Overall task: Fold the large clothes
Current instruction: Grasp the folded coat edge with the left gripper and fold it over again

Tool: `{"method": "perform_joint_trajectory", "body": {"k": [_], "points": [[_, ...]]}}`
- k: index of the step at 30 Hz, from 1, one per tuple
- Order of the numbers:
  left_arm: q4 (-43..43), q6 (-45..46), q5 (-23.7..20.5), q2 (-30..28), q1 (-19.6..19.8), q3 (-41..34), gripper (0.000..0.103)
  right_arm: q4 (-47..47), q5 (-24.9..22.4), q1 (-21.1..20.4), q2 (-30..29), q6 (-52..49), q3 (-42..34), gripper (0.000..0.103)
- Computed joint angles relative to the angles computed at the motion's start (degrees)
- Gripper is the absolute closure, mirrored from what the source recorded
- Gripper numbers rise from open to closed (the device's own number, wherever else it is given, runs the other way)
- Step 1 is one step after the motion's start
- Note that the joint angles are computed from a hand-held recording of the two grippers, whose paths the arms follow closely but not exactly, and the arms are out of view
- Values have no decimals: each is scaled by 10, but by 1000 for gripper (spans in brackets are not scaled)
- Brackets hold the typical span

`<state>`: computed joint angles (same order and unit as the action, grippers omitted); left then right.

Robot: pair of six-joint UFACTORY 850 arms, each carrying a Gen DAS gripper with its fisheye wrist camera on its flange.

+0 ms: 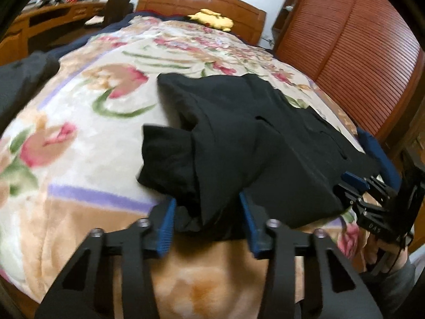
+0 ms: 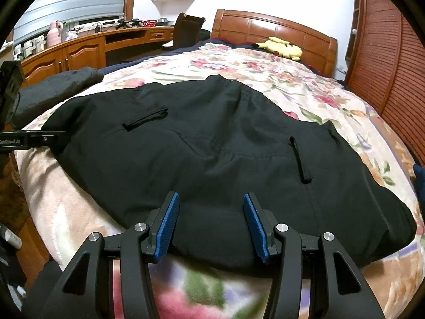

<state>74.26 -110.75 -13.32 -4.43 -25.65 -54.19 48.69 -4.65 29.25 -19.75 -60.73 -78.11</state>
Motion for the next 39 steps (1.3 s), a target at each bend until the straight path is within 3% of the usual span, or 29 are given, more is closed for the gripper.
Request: {"method": "perform_joint_trajectory", "body": {"k": [2,6,7,9,12,19,23,27,33,36,39], "points": [[-15,29,-17,0,-8,-11,76,43,-26,-7,-1,-29,-7,51],[-9,48,-60,0,-25,-37,80,56,-36,-16,4,-31,-8,51],[-4,50,-67,0,-27,-44,80,72,-43,-19,5,-45,-7,53],[3,54,-74,-1,-31,-54,81,51,-75,-25,-1,-21,-16,69],[2,75,-96,-8,-40,-74,81,21,-121,-30,-16,-5,-30,72],[11,95,-119,-26,-55,-116,83,20,-100,-22,-14,-11,-21,72],[9,121,-131,-41,-68,-148,85,15,-111,-25,-11,-2,-23,72],[3,160,-139,-62,-83,-187,85,48,-137,-44,7,-24,-16,72],[-34,242,-134,-111,-105,-262,86,161,-91,-79,61,-126,37,72],[-88,296,-107,-136,-107,-299,86,183,-75,-102,78,-127,55,72],[-146,359,-96,-169,-114,-344,87,217,-86,-131,90,-143,69,83]]}}
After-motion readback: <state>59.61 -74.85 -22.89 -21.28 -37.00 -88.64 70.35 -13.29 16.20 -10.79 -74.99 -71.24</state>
